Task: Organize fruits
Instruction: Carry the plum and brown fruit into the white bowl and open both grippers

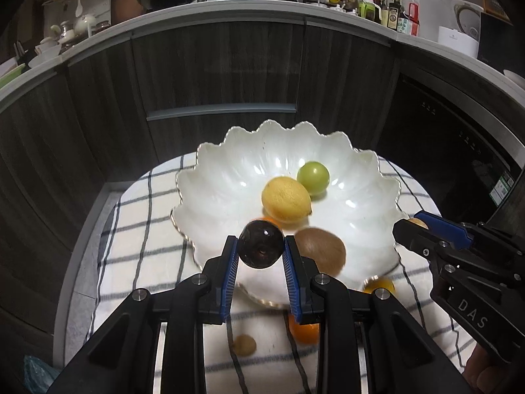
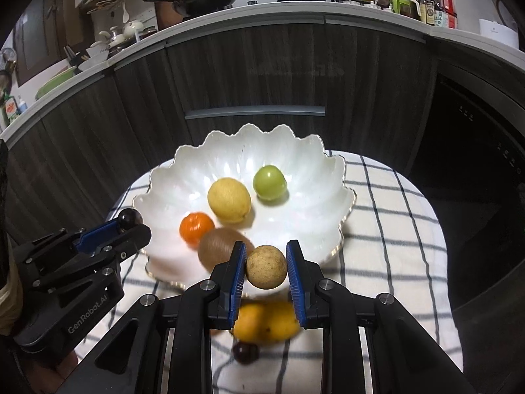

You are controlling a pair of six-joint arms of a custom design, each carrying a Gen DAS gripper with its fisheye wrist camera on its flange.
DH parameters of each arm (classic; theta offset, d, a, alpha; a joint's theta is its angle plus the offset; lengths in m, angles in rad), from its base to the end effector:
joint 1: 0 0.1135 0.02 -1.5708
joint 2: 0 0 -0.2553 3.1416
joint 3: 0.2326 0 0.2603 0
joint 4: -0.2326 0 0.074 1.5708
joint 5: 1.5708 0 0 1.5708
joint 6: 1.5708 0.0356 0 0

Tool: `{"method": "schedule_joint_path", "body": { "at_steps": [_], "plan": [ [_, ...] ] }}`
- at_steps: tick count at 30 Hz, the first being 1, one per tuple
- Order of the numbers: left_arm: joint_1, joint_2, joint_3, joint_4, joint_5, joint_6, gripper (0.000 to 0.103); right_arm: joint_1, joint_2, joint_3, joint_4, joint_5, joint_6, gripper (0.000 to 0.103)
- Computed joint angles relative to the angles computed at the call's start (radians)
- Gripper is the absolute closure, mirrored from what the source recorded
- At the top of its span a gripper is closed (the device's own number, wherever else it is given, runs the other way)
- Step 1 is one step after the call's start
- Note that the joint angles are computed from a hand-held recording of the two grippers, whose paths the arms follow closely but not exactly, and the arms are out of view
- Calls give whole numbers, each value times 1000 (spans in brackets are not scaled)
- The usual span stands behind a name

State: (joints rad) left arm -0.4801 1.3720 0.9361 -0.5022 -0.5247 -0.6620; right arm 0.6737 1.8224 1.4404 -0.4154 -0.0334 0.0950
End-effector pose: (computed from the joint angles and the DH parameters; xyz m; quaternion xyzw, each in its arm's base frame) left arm 0.2623 -0.1165 0.2267 -0.1637 0.9067 0.0450 0.3860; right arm 0.3256 0.2614 0.2436 -0.2703 0.8857 0.1557 0.3438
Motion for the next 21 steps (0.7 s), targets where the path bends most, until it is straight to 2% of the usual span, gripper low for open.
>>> {"method": "schedule_joint_path", "body": {
  "at_steps": [9, 21],
  "plan": [
    [82, 41, 2, 76, 49, 57, 75, -2, 113, 117, -22, 13, -3, 76],
    [123, 105, -14, 126, 102, 50, 75, 0, 200, 179, -48, 36, 15, 76]
  ]
}}
